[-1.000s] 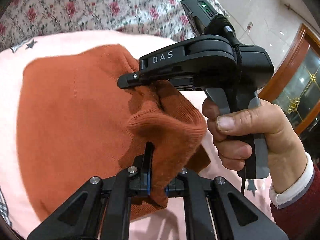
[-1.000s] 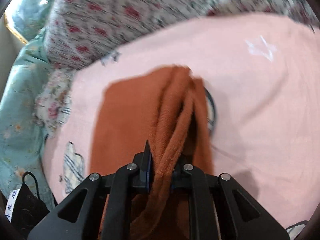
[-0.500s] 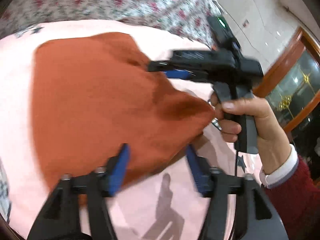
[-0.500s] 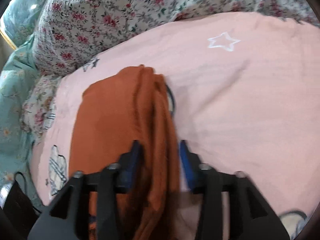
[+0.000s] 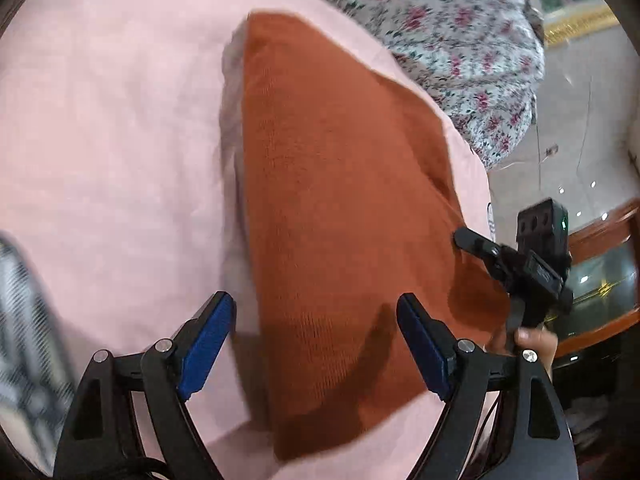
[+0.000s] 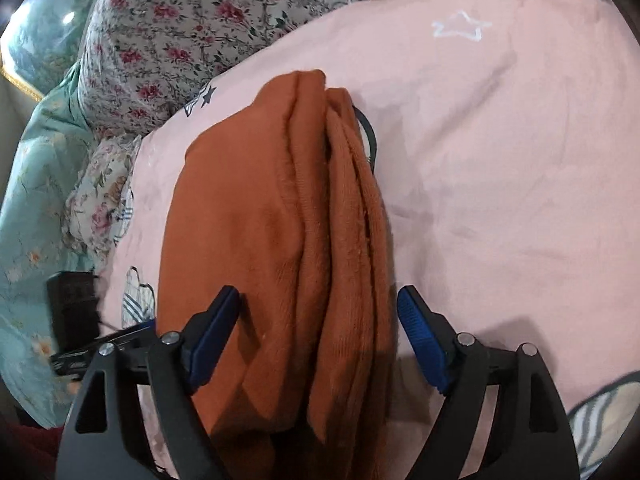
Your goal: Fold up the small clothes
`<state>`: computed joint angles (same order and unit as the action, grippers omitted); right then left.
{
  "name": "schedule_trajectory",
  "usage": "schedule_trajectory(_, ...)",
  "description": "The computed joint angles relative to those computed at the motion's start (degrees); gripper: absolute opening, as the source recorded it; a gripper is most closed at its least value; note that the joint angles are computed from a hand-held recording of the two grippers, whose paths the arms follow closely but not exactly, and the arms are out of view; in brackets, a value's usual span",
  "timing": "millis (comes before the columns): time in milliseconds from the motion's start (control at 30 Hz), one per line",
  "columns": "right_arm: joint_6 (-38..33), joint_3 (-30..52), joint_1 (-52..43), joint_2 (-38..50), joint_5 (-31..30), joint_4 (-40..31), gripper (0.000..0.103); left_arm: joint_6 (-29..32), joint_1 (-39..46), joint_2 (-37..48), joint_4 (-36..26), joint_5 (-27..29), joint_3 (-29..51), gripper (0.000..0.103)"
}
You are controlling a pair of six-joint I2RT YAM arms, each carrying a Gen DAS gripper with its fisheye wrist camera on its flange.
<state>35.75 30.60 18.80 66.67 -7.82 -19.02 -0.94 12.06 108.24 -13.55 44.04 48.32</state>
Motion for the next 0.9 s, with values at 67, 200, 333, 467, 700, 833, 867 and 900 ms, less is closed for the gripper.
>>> schedule_trajectory(67,0.28,-0.22,-1.42,1.57,-2.67,2.12,0.073,0.57,-1.36,2.10,2.71,1.48,0.82,0.071)
schedule_trajectory(200,4.51,-1.23,-1.40,4.54,-6.24,6.31,0.037,0.60,-3.61,0.33,4.83,-1.62,0.27,0.027)
schedule_trajectory(333,11.34,-1.10,6.39,-1.15,-1.57,5.95,0.026,7.25,3.56,-11.18,-0.69,1.20,-4.47,0.021)
schedule_trajectory(467,18.36,0.26,21.85,0.24,6.07,11.38,0.025,25.51,18.94,-20.39,-18.39,4.94,-4.69,0.021)
schedule_trajectory(700,23.17,7.33,38.37,18.75,11.94,25.86,0.024,60.73,46.63,-20.05,-42.79,3.15,-1.33,0.021)
schedule_trajectory(833,25.08,10.74,41.41,27.05,11.68,27.71,0.024,69.89,55.70,-10.17,-44.42,-3.32,0.45,0.022)
schedule_trajectory(867,25.68,11.38,41.69,28.45,11.91,26.84,0.024,69.56,56.16,-8.19,-42.84,-4.54,0.12,0.025)
schedule_trajectory(900,26.62,11.95,42.28,29.87,12.55,25.75,0.024,69.62,56.68,-6.58,-41.79,-5.07,-0.05,0.030)
